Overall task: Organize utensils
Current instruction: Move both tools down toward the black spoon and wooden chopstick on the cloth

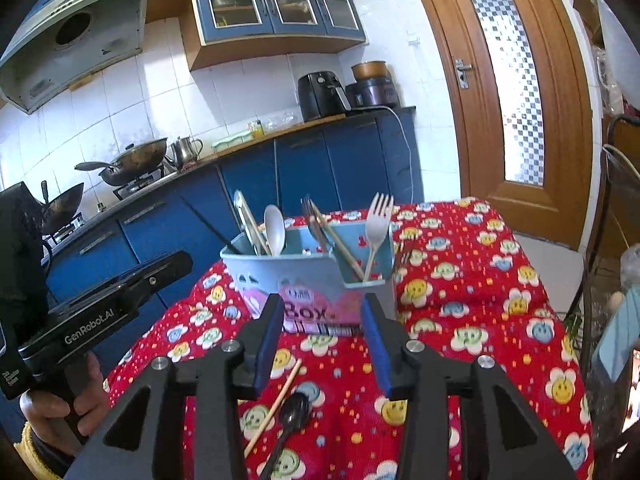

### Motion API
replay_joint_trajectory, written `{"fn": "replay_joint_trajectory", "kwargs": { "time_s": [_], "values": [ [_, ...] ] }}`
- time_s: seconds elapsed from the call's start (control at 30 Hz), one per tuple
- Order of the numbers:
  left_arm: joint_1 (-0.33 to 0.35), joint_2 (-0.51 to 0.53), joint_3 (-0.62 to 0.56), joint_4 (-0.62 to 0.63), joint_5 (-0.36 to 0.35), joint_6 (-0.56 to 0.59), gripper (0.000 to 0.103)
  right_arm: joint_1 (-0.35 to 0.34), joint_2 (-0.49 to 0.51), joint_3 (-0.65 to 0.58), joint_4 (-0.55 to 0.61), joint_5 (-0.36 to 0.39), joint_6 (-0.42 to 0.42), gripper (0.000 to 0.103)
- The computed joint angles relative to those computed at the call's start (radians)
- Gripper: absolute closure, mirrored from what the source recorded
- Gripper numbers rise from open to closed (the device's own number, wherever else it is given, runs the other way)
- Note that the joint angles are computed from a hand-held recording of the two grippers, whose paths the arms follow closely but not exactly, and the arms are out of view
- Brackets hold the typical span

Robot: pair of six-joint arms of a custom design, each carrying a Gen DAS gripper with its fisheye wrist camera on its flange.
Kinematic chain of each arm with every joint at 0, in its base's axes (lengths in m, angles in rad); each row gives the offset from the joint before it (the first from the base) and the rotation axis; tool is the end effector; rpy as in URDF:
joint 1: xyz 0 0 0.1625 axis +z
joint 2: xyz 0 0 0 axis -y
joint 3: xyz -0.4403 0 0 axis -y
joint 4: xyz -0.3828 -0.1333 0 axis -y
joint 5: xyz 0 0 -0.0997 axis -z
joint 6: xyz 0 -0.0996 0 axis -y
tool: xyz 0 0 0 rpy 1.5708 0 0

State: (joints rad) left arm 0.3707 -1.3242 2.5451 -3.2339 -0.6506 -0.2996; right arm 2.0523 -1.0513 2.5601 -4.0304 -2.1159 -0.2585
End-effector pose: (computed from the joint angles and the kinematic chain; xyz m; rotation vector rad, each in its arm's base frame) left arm -0.2535 -0.3266 0.2180 0.8259 2.3399 -1.2386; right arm 0.2435 -0.2897 0.1943 0.5478 -2.3705 1.3069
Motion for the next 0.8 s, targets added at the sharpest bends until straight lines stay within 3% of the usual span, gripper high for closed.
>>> {"fn": "replay_joint_trajectory", "kwargs": {
  "time_s": [0.63,0.8],
  "values": [
    [-0.015,-0.158,0.057,0.478,0.022,-0.314,0.071,-0.042,0.062,0.065,0.05,-0.027,0.144,0.058],
    [0.003,-0.178,0.065,0.534,0.01,-0.354,0.071,-0.053,0.08,0.06,0.089,-0.012,0.171,0.058]
  ]
}}
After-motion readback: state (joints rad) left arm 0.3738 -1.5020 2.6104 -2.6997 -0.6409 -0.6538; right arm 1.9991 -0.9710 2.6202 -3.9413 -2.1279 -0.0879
